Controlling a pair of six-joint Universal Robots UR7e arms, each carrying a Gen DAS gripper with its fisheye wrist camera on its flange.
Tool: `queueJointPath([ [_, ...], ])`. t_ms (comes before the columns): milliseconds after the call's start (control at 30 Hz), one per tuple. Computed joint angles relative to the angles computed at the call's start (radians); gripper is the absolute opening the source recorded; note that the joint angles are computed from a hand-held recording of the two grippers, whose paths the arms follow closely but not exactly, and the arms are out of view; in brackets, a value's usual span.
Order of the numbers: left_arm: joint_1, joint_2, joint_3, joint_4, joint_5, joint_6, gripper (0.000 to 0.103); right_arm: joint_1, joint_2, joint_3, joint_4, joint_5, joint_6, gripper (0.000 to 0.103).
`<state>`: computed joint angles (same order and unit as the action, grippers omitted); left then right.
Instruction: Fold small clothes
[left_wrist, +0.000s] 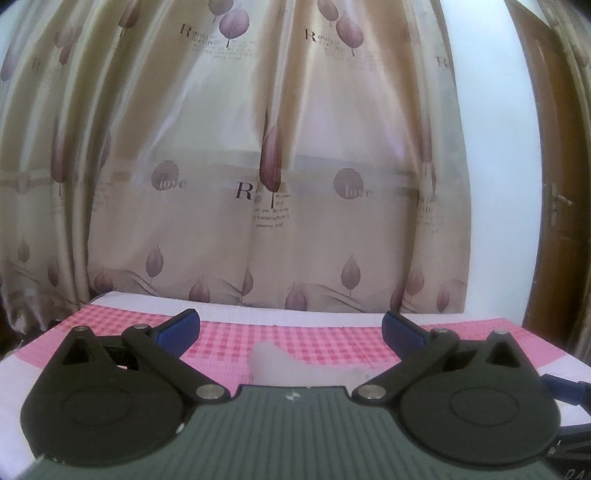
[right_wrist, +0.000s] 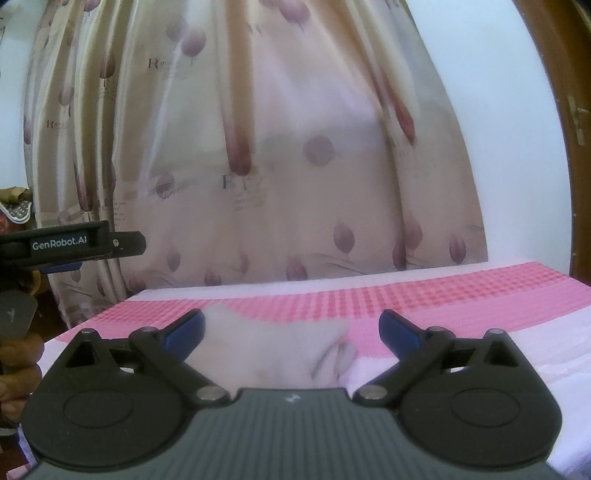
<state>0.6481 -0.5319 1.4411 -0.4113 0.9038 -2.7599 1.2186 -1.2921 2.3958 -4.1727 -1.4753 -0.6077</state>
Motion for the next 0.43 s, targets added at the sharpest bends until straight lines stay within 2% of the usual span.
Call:
queueJointPath([
  [167,0.009,0.009,-0.022,0.054,0.014,-0.033,0.103,0.008,0.0,-0.004,0.017,-0.016,-0.002,0.101],
  [300,0.007,0.016,-0.011,0.007,-0.01,0.014,0.103,0.014,0.004,-0.007,0.024,-0.029,-0.009,0.101],
  [433,0.009,0.02,-0.019,0.027,-0.011,-0.005,0.103,0.029,0.015,-0.013,0.009,-0.055,-0.02,0.102],
])
